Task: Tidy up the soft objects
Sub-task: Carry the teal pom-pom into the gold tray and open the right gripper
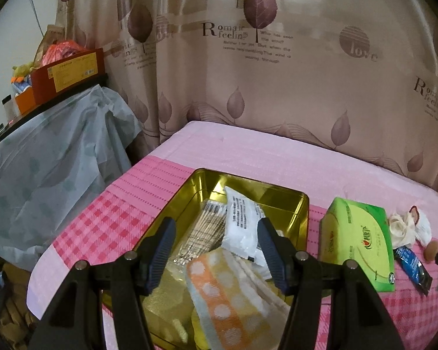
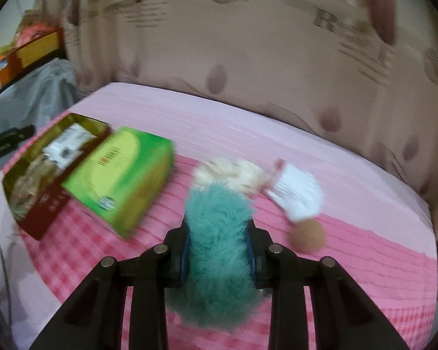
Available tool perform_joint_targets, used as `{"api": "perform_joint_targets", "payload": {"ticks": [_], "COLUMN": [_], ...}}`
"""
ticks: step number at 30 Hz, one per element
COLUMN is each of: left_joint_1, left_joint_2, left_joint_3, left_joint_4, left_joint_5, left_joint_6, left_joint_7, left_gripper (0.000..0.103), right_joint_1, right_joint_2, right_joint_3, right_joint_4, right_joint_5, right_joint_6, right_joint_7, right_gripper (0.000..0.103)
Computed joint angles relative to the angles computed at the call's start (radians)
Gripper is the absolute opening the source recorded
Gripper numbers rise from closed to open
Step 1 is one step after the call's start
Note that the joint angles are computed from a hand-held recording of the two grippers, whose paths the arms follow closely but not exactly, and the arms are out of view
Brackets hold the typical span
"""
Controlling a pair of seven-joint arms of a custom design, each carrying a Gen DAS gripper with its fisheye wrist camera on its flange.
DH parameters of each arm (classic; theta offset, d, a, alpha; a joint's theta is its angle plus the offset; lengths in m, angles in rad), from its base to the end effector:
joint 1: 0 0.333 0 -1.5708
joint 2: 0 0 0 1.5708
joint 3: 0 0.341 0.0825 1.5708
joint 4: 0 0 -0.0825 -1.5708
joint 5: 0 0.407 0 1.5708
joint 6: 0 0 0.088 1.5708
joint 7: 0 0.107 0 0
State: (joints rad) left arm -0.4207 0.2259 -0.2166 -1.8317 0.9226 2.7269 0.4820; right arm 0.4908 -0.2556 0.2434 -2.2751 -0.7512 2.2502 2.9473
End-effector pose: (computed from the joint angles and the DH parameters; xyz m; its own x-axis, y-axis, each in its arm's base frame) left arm 0.5378 -0.4213 0.4917 -0.2481 -0.9686 -0.0143 -0.6312 0.1729 -0.7561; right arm 0.3876 0.3327 0.5015 -0.2466 -0.9655 0.0840 -0.7461 0.1338 -0.6522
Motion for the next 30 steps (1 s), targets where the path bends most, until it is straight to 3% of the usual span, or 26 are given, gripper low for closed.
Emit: {"api": "perform_joint_targets", "payload": {"ticks": [11, 30], "left_joint_1": [0.011, 0.069], "left_joint_2": [-0.007, -0.033], "left_joint_3": [0.001, 0.012], "left_joint_4": [-0.003, -0.001], "left_joint_5": [-0.029, -0.079], "left_joint_6": [-0.009, -0.068], "left_joint_7": [-0.001, -0.033], "left_gripper": [0.06, 0.06], "right_joint_1": [0.035, 0.119], "right_joint_2": [0.232, 0.487], "right_joint_3": [-0.013, -0.077], "right_joint_4": [0.231, 0.522], "right_joint_5": [-0.061, -0.044], "right_joint_6": [0.084, 0.164], "right_joint_7": [-0.064, -0.191], "right_gripper": [0.027, 0.027]}}
